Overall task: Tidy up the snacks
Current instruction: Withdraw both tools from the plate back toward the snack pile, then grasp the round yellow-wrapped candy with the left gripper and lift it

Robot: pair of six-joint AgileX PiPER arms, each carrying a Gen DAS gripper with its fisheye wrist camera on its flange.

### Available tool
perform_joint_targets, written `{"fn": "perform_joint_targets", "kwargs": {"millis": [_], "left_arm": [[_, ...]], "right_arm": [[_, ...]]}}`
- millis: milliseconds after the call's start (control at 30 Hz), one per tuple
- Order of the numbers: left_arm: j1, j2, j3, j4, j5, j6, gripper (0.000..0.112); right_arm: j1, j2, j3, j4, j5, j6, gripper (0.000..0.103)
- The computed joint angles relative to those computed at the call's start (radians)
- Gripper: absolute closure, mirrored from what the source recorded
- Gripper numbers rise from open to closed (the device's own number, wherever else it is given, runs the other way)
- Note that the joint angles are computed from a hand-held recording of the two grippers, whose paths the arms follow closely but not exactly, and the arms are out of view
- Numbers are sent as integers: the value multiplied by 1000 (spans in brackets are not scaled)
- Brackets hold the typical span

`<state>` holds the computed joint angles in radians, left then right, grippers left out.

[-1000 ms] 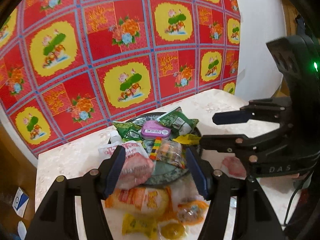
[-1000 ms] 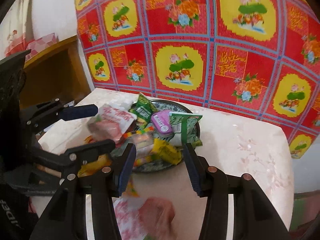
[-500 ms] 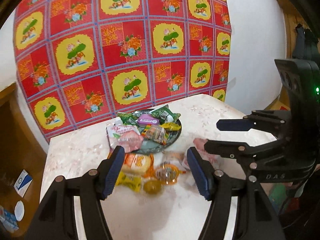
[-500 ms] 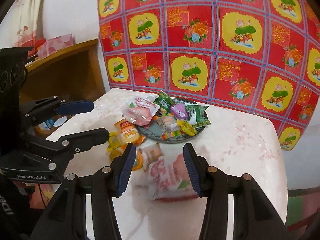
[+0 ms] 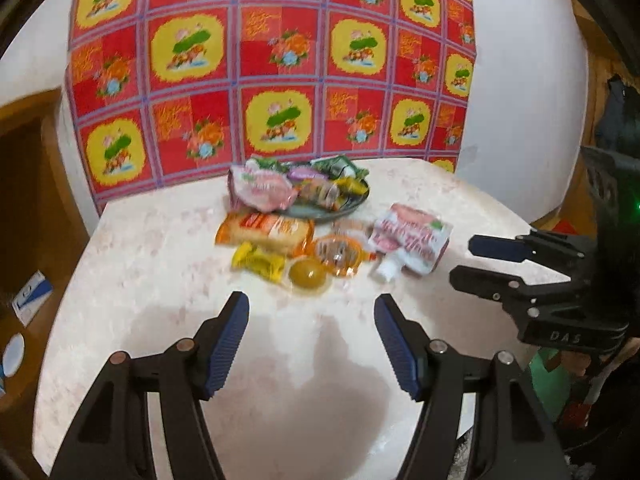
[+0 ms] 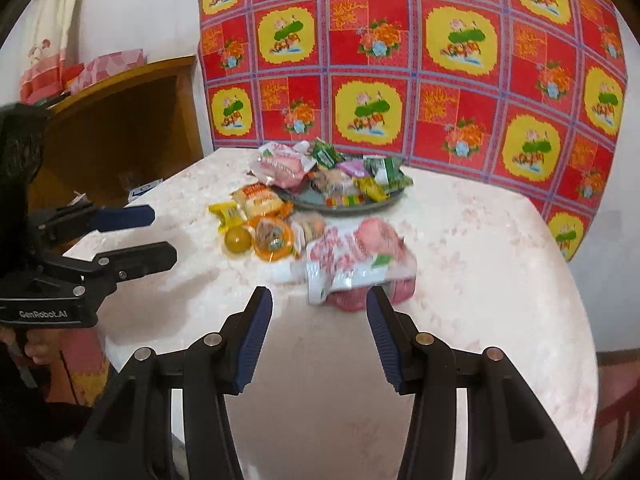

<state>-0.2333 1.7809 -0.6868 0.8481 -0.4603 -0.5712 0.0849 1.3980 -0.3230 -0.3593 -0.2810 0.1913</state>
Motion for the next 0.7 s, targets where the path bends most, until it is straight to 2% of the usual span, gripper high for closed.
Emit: {"fn": "perform_joint_targets", "kwargs": {"millis": [100, 167, 267, 300, 333, 367, 467, 533, 600, 700], "left_arm": [[17, 37, 32, -100, -60, 93, 43], [48, 71, 28, -29, -101, 26, 43], [77, 116, 24, -1, -140, -13, 44], [85, 131, 31, -20, -170, 18, 44], [83, 135, 41, -55, -185, 60, 43], [73, 136, 52, -96, -191, 110, 43], [35, 124, 60, -179, -153, 185, 44], [33, 113, 36, -72, -117, 95, 48], [28, 96, 21, -5, -100, 43, 50], [-19, 64, 1, -95, -54, 140, 50]], "right_arm": [[18, 25, 22, 120, -36, -113, 53], [43, 44, 35, 223, -59, -211, 53], [59, 81, 52, 241, -102, -232, 53], [66, 97, 60, 259, -120, -249, 53], [82, 123, 68, 299, -146, -282, 52], [100, 136, 92, 352, -210, -322, 52], [126, 150, 114, 410, -266, -351, 52], [103, 158, 113, 355, -277, -305, 51], [108, 180, 125, 369, -332, -320, 50], [118, 210, 148, 387, -413, -324, 49]]}}
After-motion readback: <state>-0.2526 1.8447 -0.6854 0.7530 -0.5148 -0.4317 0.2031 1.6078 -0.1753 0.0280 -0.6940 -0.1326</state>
